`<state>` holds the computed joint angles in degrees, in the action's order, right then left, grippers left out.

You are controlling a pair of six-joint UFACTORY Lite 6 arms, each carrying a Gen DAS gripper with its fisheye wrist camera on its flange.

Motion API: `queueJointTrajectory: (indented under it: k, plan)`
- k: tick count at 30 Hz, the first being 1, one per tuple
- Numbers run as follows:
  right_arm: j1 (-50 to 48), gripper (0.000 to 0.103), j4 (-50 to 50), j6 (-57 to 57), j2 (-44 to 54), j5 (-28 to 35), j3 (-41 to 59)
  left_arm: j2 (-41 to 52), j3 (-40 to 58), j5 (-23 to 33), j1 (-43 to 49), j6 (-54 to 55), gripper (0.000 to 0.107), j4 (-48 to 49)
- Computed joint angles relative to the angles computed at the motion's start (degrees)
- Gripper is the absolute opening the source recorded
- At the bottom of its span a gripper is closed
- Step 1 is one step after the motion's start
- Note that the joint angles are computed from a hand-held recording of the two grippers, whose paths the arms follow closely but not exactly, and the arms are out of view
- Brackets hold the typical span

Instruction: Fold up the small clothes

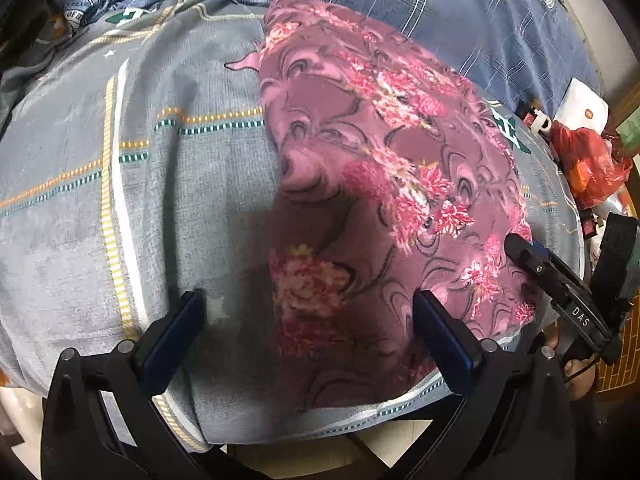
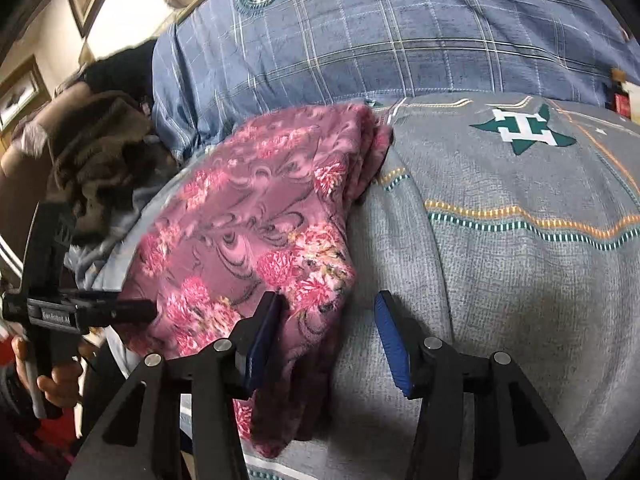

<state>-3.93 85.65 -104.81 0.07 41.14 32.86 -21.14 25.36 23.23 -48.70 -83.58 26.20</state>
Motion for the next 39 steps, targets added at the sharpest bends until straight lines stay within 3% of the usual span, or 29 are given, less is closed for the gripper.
queueJointTrajectory:
  k: [6, 12, 15, 22, 31, 34, 37, 39]
  plan:
    - [-1.7, 0.053, -5.3, 6.3, -4.7, 3.1, 0.4, -8.7, -3.9, 2.4, -0.4, -1.1, 0.103, -0.6]
    - [1.8, 0.053, -6.7, 9.1, -5.4, 0.5, -0.4, -17.5, -9.3, 1.8, 3.4, 3.5, 0.103, -5.7]
    - [4.1, 0.053, -6.7, 10.0, -4.8, -1.9, -0.7, -16.9, -8.9, 1.0, 4.8, 5.5, 0.103, -6.8]
    - [6.2, 0.053, -8.4, 13.1, -5.5, -4.1, 0.0, -13.0, -6.3, 1.0, 3.1, -1.0, 0.103, 1.1]
    - [8.9, 0.052, -7.2, 12.7, -7.3, -7.5, -1.4, -12.8, -7.2, -1.5, 4.2, -0.6, 0.103, 0.9]
    - [11.2, 0.051, -7.2, 11.8, -5.6, -11.8, -0.7, -12.3, -7.5, -2.1, 5.1, 0.9, 0.103, -0.2]
    - [9.3, 0.048, -10.1, 14.5, -4.7, -9.2, 1.0, -15.3, -8.4, -1.9, 7.1, 7.3, 0.103, -5.2]
    - [5.8, 0.052, -10.7, 15.5, -4.6, -6.0, 2.4, -20.3, -9.6, -0.5, 9.0, 10.4, 0.103, -7.1]
